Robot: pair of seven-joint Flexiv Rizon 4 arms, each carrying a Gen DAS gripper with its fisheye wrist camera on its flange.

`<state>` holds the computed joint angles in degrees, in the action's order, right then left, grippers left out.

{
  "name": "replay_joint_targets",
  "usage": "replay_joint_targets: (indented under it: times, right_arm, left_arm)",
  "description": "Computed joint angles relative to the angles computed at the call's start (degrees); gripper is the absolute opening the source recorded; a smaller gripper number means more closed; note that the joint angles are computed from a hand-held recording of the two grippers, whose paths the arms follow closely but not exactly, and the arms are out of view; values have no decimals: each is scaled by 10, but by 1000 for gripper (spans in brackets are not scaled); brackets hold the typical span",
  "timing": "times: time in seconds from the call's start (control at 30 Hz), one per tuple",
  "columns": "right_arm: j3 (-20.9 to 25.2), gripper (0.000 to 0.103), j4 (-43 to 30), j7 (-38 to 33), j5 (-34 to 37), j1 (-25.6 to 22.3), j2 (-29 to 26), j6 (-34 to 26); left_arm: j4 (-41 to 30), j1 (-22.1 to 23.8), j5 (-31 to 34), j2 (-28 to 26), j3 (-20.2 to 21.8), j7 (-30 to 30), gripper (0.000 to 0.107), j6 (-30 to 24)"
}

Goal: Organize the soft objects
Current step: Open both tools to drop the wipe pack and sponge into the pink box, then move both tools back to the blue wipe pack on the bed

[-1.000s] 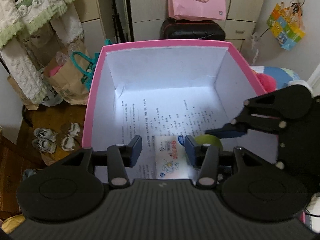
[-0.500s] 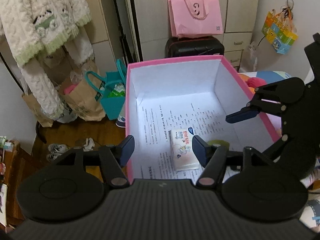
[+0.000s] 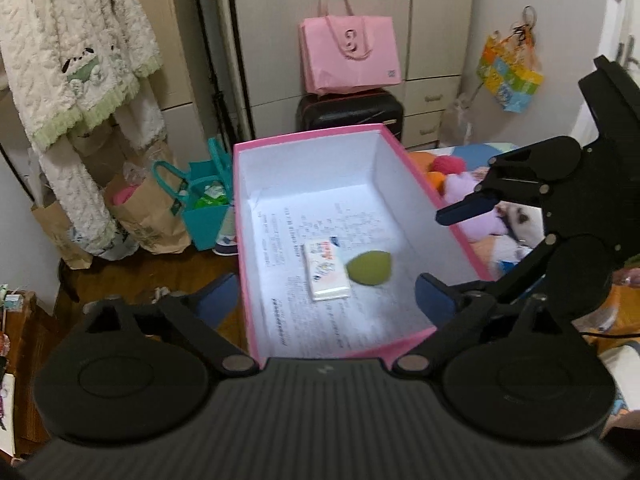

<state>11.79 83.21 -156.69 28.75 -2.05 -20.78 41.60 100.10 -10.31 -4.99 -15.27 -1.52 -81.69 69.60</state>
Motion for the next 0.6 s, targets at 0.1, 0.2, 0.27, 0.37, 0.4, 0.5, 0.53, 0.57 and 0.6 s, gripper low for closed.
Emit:
replay_joint_targets:
  times: [0.1, 0.2, 0.27, 0.37, 0.4, 0.5, 0.53, 0.57, 0.6]
  right_arm:
    - [0, 72, 20, -3, 9, -8, 26, -4]
    - [-6, 74, 40, -11, 26, -17, 55, -14]
    - [-13, 77, 50, -20, 39, -23, 75, -28]
    - [-28, 78, 65, -32, 55, -30, 99, -51]
    - [-34, 78, 72, -39, 60, -32, 109, -53]
    - [-51, 80, 97, -51, 74, -36, 137, -55]
    - [-57, 81, 103, -55, 80, -37, 144, -58]
    - [-64, 81, 110, -60, 88, -40, 151, -63]
    - [-71, 83, 116, -67, 96, -44, 158, -67]
  left_arm:
    - [-4, -11, 17, 15, 6, -19, 97, -46]
    - [-20, -18, 37, 25, 6, -34, 97, -122]
    - [-19, -21, 43, 32, 3, -46, 97, -149]
    - [6, -30, 71, 50, 5, -76, 97, -130]
    - [12, -29, 73, 55, 3, -76, 97, -124]
    - [37, -31, 73, 73, -4, -80, 97, -104]
    - [44, -34, 77, 78, -5, -84, 97, -98]
    - [52, -36, 80, 84, -7, -87, 97, -90]
    - [59, -37, 80, 88, -10, -89, 97, -83]
